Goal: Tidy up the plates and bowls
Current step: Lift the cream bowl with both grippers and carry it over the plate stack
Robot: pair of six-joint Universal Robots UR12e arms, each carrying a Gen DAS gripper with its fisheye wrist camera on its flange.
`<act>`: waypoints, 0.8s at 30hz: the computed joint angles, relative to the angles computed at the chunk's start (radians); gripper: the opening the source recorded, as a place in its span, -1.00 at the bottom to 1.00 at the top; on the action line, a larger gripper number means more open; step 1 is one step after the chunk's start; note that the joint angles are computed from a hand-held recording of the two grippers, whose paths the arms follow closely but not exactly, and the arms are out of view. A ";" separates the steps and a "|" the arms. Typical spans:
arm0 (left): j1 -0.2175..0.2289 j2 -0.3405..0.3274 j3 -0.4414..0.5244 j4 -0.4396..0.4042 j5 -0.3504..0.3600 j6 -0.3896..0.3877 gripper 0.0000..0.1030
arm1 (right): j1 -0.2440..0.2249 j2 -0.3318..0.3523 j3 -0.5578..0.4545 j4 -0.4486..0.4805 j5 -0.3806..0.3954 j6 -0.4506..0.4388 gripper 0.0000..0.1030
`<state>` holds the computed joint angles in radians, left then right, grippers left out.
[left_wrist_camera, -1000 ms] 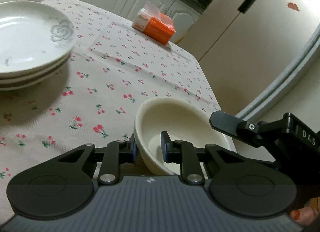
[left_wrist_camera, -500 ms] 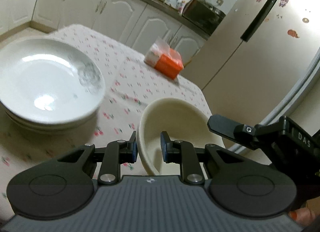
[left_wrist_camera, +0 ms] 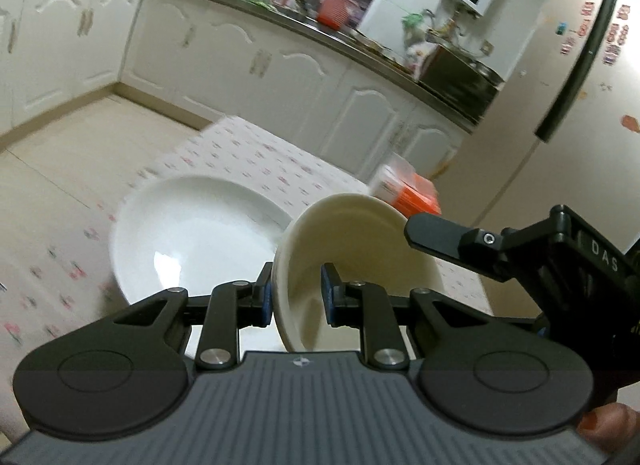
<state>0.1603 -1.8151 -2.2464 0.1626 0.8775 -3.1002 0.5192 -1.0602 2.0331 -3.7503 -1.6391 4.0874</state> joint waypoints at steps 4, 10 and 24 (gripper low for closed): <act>0.003 -0.029 0.033 -0.002 0.034 -0.022 -0.58 | -0.021 0.033 -0.051 0.022 0.054 0.019 0.53; 0.001 -0.058 0.063 -0.019 0.079 -0.041 -0.58 | -0.039 0.072 -0.099 0.057 0.109 0.044 0.53; 0.006 -0.053 0.080 -0.087 0.098 -0.029 -0.57 | -0.042 0.086 -0.126 0.101 0.114 0.046 0.57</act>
